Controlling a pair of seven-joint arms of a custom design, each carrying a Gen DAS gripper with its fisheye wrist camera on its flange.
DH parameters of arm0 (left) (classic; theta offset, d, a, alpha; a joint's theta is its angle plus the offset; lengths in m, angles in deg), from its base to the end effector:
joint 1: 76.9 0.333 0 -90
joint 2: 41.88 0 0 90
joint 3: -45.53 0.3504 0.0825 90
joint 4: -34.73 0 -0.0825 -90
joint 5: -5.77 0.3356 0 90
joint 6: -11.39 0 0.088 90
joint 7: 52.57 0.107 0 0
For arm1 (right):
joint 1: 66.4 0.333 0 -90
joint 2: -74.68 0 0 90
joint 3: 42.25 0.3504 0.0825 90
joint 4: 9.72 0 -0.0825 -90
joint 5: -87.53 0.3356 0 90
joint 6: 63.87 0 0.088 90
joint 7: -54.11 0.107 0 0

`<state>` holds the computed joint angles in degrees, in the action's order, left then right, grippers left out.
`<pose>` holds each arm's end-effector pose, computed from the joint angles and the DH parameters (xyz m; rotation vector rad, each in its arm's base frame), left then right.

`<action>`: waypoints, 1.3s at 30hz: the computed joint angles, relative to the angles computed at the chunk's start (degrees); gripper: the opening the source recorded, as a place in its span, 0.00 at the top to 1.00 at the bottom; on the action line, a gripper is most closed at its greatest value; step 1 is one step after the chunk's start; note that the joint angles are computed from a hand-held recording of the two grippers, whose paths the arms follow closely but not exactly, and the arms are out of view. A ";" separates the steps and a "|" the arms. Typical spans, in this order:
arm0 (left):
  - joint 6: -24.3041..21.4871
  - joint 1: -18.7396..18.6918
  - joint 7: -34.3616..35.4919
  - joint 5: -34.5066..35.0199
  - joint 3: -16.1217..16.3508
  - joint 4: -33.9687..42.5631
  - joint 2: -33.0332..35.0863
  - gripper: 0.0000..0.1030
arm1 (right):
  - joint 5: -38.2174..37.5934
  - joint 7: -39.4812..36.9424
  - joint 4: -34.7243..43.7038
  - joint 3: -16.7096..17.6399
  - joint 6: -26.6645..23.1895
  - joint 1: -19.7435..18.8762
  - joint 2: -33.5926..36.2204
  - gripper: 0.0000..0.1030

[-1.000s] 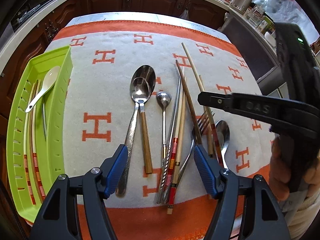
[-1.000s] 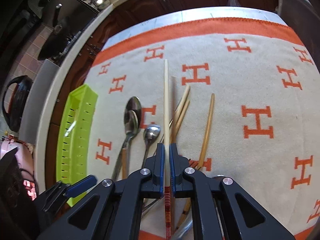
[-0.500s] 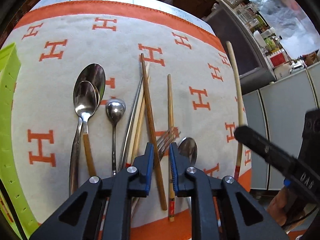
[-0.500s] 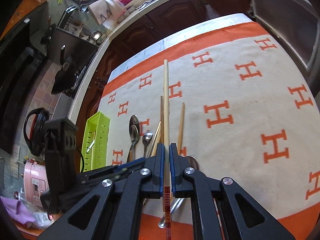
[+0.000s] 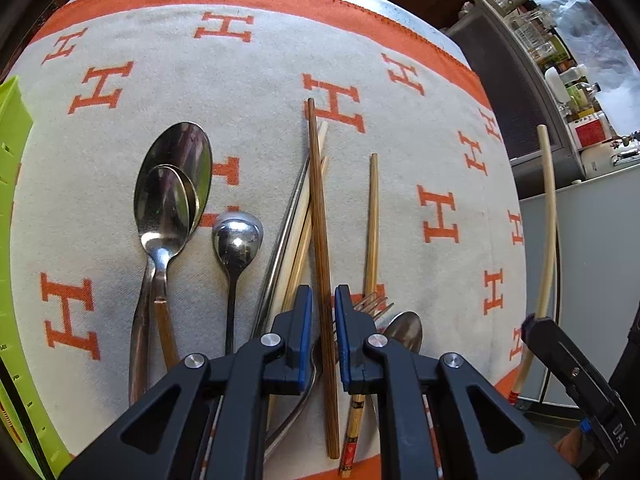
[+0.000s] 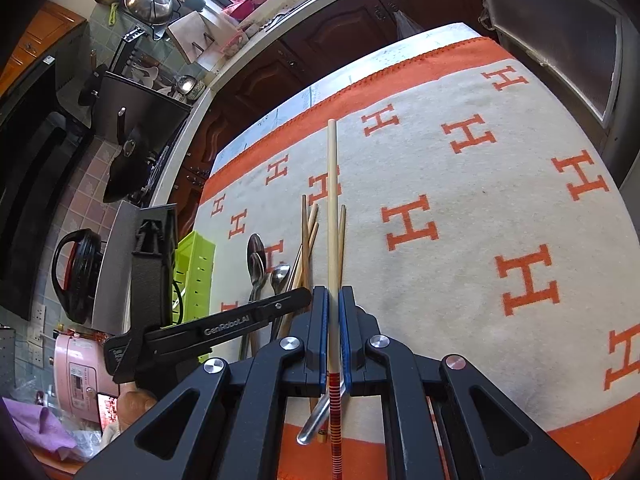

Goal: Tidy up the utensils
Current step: 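Grasp a brown wooden chopstick with the left tool while the right tool holds its chopstick, then carry both chopsticks into the green tray and open both tools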

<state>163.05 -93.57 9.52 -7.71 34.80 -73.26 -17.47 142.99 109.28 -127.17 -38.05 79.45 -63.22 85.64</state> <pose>0.5783 -0.2765 0.3837 2.3300 -1.8529 0.5815 0.5688 0.0659 0.4347 -1.7285 1.7198 0.1947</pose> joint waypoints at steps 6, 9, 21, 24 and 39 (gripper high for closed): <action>0.15 -4.95 -6.46 9.16 4.48 1.95 1.25 0.92 | 0.27 -0.03 -1.04 -0.22 0.44 -0.15 -0.52 0.95; 0.80 -6.61 -9.55 13.39 5.88 1.78 1.21 0.95 | 0.51 0.02 -1.30 -0.30 0.24 -0.19 -0.68 0.95; 6.75 -5.12 -17.66 26.06 7.38 -13.58 -15.71 0.96 | 2.23 -1.62 -1.97 -0.26 -1.61 1.32 -2.95 0.95; 4.52 -4.23 -27.72 39.22 8.88 -18.73 -22.74 0.96 | 1.59 -1.02 -1.29 -0.05 -2.87 2.40 -3.18 0.95; 7.80 9.57 -23.54 43.36 10.53 -35.28 -37.40 0.96 | -8.64 9.36 5.73 5.70 0.20 14.02 -0.08 0.95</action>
